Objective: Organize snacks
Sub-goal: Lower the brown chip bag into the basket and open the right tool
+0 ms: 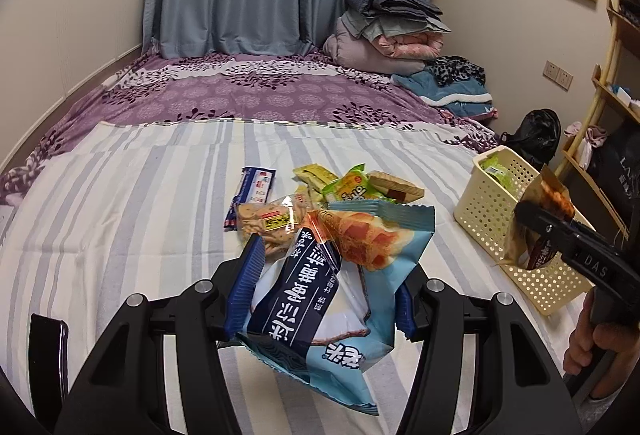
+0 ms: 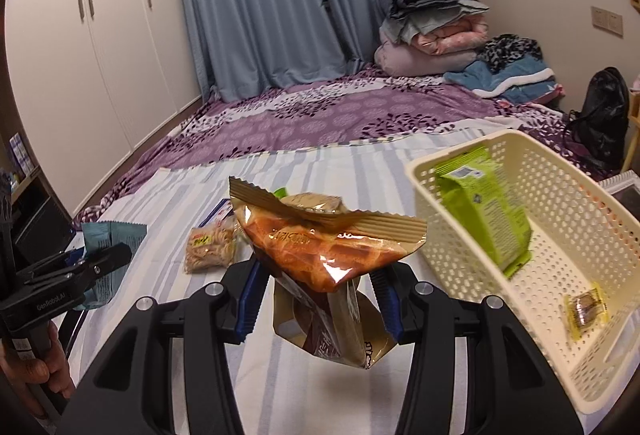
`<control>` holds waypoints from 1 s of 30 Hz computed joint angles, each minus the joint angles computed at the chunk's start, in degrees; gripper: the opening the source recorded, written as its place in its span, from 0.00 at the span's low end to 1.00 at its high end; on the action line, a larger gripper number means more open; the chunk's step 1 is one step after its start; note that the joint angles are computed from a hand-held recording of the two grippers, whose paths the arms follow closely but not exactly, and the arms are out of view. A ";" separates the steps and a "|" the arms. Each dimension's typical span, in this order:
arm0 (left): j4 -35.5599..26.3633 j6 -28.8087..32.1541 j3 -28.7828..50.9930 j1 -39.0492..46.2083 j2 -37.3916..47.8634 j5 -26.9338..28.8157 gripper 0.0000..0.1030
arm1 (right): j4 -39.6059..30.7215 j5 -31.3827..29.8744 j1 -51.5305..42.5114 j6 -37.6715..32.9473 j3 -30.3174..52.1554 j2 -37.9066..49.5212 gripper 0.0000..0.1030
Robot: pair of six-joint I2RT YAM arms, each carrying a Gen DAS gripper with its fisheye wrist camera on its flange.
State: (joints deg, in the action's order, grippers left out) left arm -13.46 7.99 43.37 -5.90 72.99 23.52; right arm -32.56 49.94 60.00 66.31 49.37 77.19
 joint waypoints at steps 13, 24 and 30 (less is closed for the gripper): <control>-0.31 -1.98 0.74 -10.36 -0.72 -6.37 0.57 | -16.68 4.84 -0.15 16.56 -10.19 -16.01 0.47; -0.07 -3.39 2.33 -18.04 1.01 -9.72 0.57 | -29.03 6.53 0.27 27.91 -15.84 -26.04 0.47; -0.07 -4.08 3.11 -21.75 1.76 -11.15 0.57 | -32.02 5.60 -0.17 31.93 -18.15 -29.34 0.50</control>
State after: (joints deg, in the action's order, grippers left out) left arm -13.53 3.91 46.48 -27.65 74.75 12.37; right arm -64.58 55.54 59.83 98.24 31.23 47.86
